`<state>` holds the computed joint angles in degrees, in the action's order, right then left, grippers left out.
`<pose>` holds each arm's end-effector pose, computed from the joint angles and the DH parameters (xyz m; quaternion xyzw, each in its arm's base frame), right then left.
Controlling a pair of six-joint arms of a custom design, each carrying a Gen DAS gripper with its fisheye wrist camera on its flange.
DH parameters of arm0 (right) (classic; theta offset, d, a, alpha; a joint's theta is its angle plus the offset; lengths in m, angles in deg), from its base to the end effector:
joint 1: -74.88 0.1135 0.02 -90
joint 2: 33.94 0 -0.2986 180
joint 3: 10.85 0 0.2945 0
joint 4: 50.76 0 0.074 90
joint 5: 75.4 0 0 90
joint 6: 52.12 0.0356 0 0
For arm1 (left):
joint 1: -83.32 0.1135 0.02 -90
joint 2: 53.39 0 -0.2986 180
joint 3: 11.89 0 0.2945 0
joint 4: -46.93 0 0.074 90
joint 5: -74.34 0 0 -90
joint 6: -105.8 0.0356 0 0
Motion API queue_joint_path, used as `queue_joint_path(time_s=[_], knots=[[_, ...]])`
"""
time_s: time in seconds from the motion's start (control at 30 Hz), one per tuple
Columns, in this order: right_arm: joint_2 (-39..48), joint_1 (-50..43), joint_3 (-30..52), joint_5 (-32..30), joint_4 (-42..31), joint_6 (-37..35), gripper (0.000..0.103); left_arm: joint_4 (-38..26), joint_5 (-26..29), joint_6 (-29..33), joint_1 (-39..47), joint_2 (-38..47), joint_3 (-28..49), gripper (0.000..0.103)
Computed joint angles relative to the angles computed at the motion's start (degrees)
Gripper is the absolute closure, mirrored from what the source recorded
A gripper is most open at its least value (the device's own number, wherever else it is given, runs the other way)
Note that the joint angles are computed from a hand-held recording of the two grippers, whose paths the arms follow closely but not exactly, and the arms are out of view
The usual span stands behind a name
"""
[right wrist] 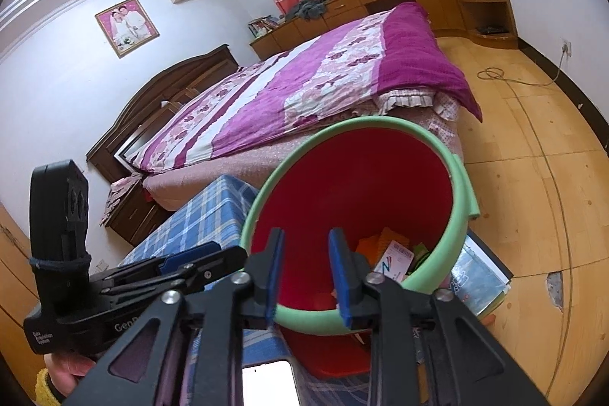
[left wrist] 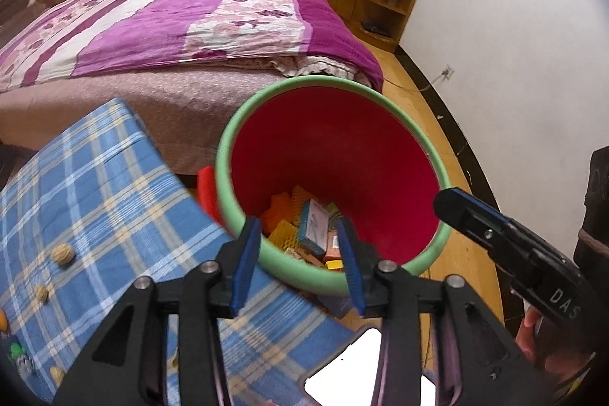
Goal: Collect trash
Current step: 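Open both tools to drop the card and clothespin into the bucket, then move both open tools back over the table toward the orange bow toy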
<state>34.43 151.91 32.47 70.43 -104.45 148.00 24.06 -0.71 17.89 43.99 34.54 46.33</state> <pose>0.0725 0.1835 0.1742 0.2944 0.8299 0.1156 0.4596 0.2501 -0.2168 0.1799 0.3711 0.8637 -0.2183 0.2621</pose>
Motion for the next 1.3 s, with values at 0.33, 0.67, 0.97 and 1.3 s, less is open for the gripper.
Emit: queue_joint_path(time_s=[0.33, 0.67, 0.97, 1.3], knots=[[3.2, 0.5, 4.0, -0.6, 3.9, -6.2, 0.063, -2.6, 2.5, -0.5, 8.7, -9.1, -5.2, 0.053], [9.6, 0.6, 11.1, -2.2, 12.5, -18.5, 0.06, -8.1, 5.7, 6.2, 23.0, -15.1, -7.0, 0.053], [17.3, -0.5, 17.4, -6.0, 18.9, -26.6, 0.058, -10.7, 8.5, 14.8, 38.5, -12.1, -4.8, 0.053], [22.6, -2.8, 20.6, -10.4, 22.5, -29.8, 0.057, -8.5, 6.1, 18.9, 48.5, 0.0, 2.1, 0.053]])
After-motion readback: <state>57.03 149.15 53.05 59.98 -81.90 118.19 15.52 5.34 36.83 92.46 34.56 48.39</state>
